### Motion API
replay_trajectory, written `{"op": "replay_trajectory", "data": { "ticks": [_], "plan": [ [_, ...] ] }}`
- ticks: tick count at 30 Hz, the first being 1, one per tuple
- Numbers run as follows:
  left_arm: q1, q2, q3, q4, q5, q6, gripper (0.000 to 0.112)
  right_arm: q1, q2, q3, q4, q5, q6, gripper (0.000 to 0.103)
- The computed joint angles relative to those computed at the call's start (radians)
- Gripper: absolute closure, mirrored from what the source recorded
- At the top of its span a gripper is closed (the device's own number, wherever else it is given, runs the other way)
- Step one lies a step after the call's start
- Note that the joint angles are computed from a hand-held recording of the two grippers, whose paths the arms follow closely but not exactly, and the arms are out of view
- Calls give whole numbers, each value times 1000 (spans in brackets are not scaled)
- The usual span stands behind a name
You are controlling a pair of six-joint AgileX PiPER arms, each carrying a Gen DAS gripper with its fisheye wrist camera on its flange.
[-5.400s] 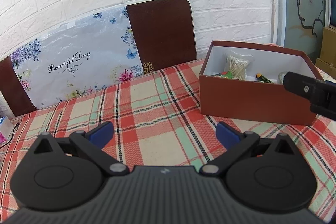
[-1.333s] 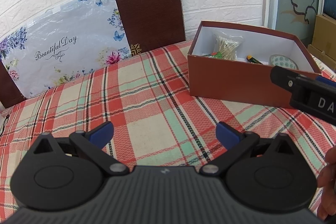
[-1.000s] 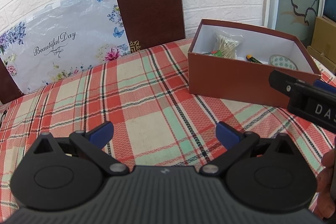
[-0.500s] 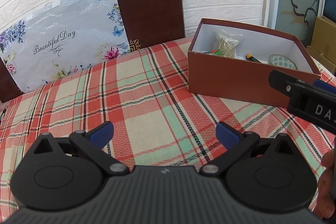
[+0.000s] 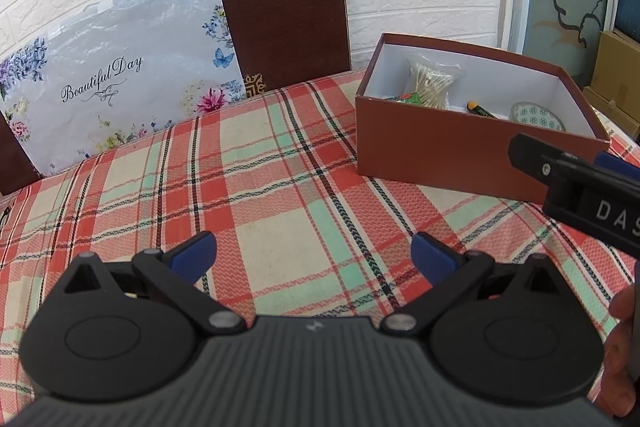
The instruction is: Organize objects
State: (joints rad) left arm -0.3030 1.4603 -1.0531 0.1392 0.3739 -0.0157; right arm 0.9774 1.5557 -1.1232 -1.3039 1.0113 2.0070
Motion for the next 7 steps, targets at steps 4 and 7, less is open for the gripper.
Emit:
{"op": "replay_trajectory", "data": {
  "ticks": [4,7],
  "plan": [
    [7,-11,24,-31,-39,39,9,0,1,3,-1,-3,2,0],
    [31,-12,18,-151,-40,159,9,2,8,4,-3,-4,5,0]
  ]
}}
